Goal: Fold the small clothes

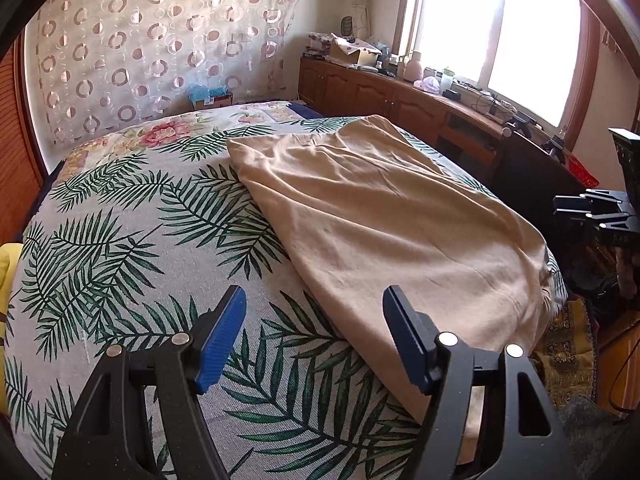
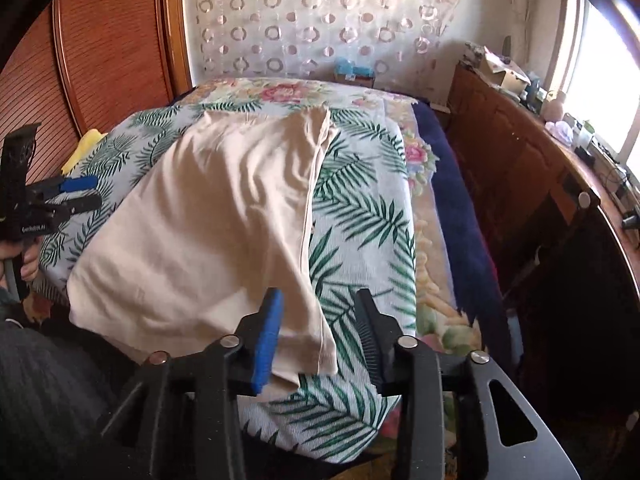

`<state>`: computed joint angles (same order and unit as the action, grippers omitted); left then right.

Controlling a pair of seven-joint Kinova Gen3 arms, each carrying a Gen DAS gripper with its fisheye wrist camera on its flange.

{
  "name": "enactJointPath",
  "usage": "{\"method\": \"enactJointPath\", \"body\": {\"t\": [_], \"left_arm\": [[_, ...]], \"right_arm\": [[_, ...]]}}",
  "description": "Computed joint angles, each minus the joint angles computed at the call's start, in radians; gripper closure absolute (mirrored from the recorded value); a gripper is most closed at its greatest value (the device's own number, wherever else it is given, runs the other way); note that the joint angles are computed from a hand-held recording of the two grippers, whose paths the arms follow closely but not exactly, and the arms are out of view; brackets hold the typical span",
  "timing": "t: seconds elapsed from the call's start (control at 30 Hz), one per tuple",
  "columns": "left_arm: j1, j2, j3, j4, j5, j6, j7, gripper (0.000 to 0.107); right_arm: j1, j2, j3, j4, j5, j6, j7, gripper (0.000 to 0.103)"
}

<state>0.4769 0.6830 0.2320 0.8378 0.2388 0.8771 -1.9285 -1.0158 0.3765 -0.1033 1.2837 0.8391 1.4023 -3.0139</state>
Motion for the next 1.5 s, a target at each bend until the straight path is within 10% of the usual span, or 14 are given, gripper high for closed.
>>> {"method": "enactJointPath", "body": {"t": [1.13, 1.23, 1.4, 1.5], "left_arm": [[-0.013, -0.021, 0.032, 0.069, 0.057, 0.091, -0.053, 0.036], [-0.027, -0.008, 0.049, 0.052, 0.085, 0.135, -0.072, 0.036], [-0.041, 0.007, 0.066, 0.036, 0.135, 0.195, -0.115, 0.052], [-0.043, 0.033, 0.072, -0.009, 0.155, 0.256, -0.13, 0.084]], "right_arm": [[0.093, -0.006, -0.002, 0.157, -0.079, -0.296, -0.027, 0.055], [0.087, 0.008, 0.005, 0.147, -0.072, -0.297, -0.012, 0.07], [0.081, 0.01, 0.013, 0.158, -0.058, -0.331, -0.003, 0.093], [0.068, 0.0, 0.023, 0.187, -0.03, -0.359, -0.046, 0.095]]}}
